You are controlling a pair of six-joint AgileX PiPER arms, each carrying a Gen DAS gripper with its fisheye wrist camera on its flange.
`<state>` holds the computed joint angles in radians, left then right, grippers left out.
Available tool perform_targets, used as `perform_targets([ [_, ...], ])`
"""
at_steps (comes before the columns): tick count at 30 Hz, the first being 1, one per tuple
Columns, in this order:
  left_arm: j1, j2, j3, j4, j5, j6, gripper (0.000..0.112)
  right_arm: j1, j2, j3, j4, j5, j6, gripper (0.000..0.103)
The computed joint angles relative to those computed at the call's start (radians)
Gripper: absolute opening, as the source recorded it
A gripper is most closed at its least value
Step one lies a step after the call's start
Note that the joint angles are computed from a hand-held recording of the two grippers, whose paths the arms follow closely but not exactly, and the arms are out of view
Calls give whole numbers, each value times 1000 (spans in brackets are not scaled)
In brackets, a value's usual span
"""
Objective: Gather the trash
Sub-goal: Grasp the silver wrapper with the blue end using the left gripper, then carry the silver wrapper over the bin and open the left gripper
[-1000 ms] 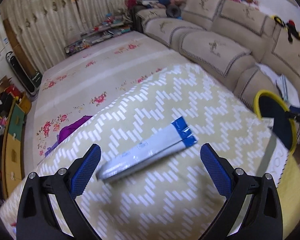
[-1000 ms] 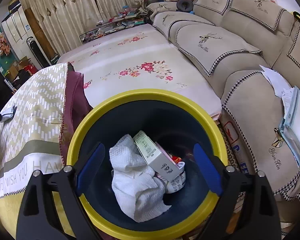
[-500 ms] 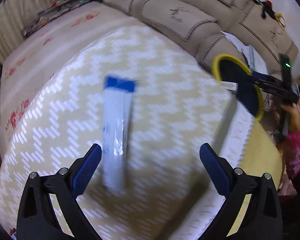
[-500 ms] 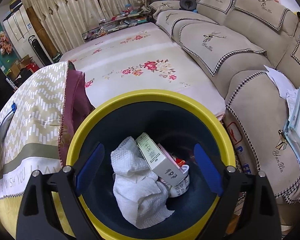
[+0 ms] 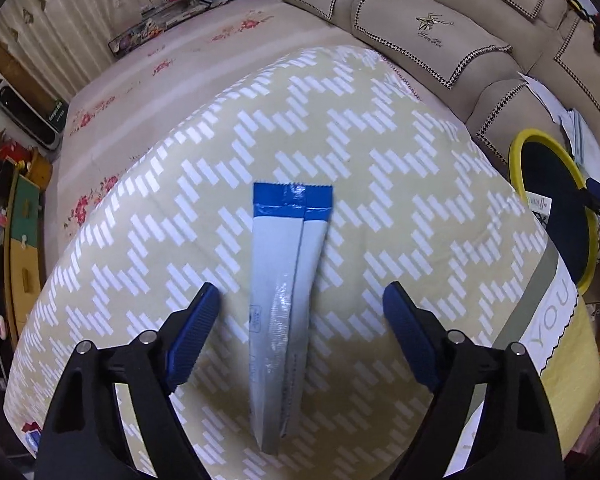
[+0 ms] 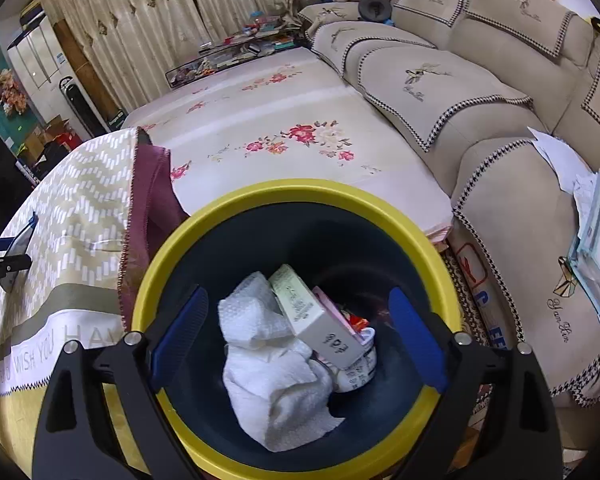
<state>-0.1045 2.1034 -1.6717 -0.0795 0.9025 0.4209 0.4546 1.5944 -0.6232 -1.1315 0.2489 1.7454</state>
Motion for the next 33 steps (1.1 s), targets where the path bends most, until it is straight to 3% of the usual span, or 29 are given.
perform_targets([
  [4, -27, -14, 30, 9, -33, -38, 72, -11, -14, 25, -17, -13, 19, 87],
  [17, -20, -206, 355, -62, -205, -49, 25, -4, -83, 98, -61, -37, 74, 87],
  [24, -92, -414, 591, -20, -293, -104, 24, 31, -194, 158, -4, -7, 36, 87],
  [30, -288, -602, 706, -11, -253, -220, 24, 71, -328, 235, 70, 42, -15, 87],
  [33, -439, -630, 688, 19, -223, -331, 24, 102, -415, 276, 122, 101, -54, 87],
])
